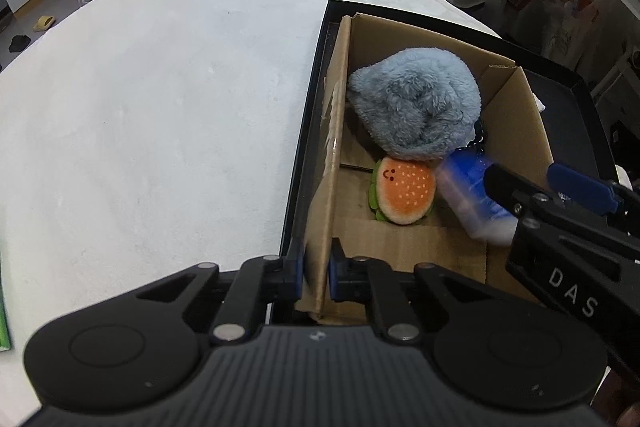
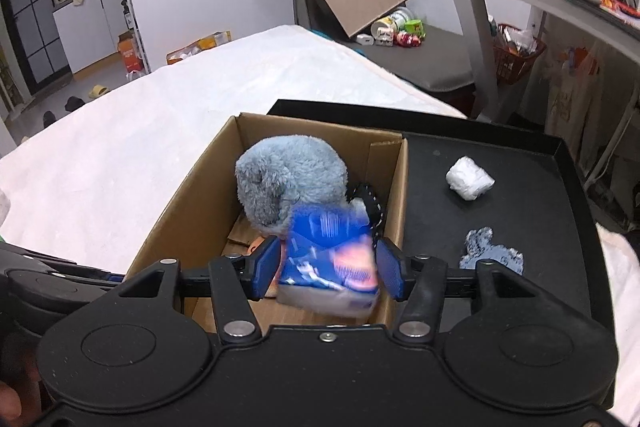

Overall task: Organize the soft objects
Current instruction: 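Carry the tissue pack with the right gripper into the box and release, then move the right gripper to the blue denim bunny plush and grasp it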

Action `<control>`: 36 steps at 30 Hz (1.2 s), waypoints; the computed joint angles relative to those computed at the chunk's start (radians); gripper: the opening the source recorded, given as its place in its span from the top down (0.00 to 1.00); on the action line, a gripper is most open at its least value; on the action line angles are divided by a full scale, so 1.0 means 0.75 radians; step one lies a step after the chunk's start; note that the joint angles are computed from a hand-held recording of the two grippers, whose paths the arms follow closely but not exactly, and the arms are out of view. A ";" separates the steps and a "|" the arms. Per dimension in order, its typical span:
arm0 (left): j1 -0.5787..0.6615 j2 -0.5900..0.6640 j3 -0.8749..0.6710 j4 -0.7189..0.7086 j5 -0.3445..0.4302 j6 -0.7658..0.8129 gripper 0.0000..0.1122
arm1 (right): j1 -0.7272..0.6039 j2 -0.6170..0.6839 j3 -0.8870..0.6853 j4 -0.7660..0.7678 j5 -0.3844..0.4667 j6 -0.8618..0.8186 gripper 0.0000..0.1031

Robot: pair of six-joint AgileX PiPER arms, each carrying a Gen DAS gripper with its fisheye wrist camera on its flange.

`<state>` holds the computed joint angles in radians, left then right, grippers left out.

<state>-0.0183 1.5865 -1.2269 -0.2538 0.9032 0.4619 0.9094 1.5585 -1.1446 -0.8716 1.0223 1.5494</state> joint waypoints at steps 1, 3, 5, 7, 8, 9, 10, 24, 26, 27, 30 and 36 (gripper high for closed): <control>0.000 0.000 -0.002 0.004 0.003 -0.002 0.90 | 0.004 0.000 -0.002 -0.006 0.008 -0.001 0.47; -0.005 -0.001 -0.006 0.021 0.007 -0.020 0.90 | 0.012 -0.001 -0.005 -0.016 0.032 0.006 0.45; -0.007 0.001 -0.014 0.032 0.011 -0.036 0.90 | 0.012 -0.012 0.001 -0.018 0.039 0.016 0.45; -0.013 -0.002 -0.015 0.037 0.014 -0.047 0.90 | 0.010 -0.034 0.019 -0.023 0.041 0.034 0.45; -0.020 -0.008 -0.011 0.044 0.011 -0.055 0.90 | 0.007 -0.043 0.028 -0.026 0.040 0.041 0.45; -0.029 -0.016 -0.006 0.054 0.005 -0.066 0.90 | 0.006 -0.052 0.038 -0.028 0.040 0.050 0.45; -0.039 -0.023 -0.001 0.065 -0.002 -0.077 0.90 | 0.005 -0.061 0.047 -0.030 0.040 0.061 0.45; -0.181 -0.079 0.041 0.276 -0.057 -0.298 0.80 | -0.127 -0.258 0.279 -0.030 -0.047 0.159 0.45; -0.198 -0.076 0.038 0.303 -0.056 -0.330 0.77 | -0.167 -0.279 0.318 -0.028 -0.081 0.168 0.45; -0.203 -0.073 0.035 0.313 -0.054 -0.341 0.75 | -0.181 -0.287 0.334 -0.023 -0.091 0.171 0.45; -0.229 -0.065 0.033 0.352 -0.055 -0.387 0.69 | -0.247 -0.309 0.383 -0.021 -0.150 0.180 0.44; -0.289 -0.056 0.047 0.439 -0.067 -0.472 0.61 | -0.412 -0.297 0.454 -0.026 -0.275 0.152 0.36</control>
<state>-0.2348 1.5444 -1.1915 0.0755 0.8527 0.1076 0.6003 1.3360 -0.8040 -0.8912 0.8161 1.6632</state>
